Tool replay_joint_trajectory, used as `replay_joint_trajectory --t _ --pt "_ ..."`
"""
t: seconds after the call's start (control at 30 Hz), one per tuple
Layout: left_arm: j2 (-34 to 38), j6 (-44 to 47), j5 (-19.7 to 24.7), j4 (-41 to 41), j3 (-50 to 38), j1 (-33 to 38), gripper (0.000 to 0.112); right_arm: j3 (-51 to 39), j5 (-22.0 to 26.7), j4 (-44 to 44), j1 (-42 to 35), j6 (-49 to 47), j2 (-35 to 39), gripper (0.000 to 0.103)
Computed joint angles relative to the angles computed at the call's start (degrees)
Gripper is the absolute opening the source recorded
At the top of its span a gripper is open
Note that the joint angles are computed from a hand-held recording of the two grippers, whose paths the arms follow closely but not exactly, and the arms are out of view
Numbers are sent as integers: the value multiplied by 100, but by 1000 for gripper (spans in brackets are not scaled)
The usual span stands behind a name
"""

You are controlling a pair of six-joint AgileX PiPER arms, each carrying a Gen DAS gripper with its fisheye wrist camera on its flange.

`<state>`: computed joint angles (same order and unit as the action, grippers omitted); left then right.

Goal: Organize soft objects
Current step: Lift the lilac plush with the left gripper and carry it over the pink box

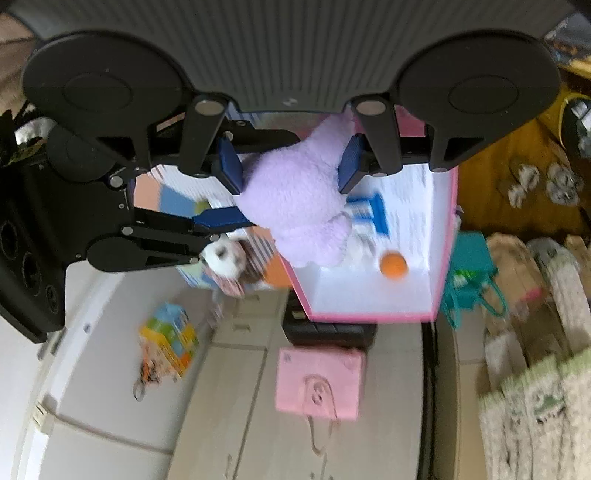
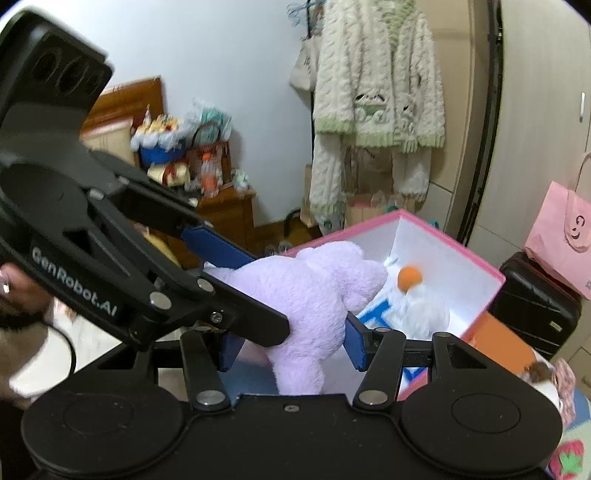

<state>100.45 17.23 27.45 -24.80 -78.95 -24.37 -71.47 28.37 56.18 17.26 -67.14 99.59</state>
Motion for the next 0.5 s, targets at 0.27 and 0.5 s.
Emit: replay_joint_trajectory --t 0.27,0.5 --pt "1352 -750 362 604 -1856 259 55 -1957 636 -150 -368 10 1500 61" --pt "2689 -1420 826 954 -3543 418 55 -4206 1489 -1358 -456 1303 2967 61"
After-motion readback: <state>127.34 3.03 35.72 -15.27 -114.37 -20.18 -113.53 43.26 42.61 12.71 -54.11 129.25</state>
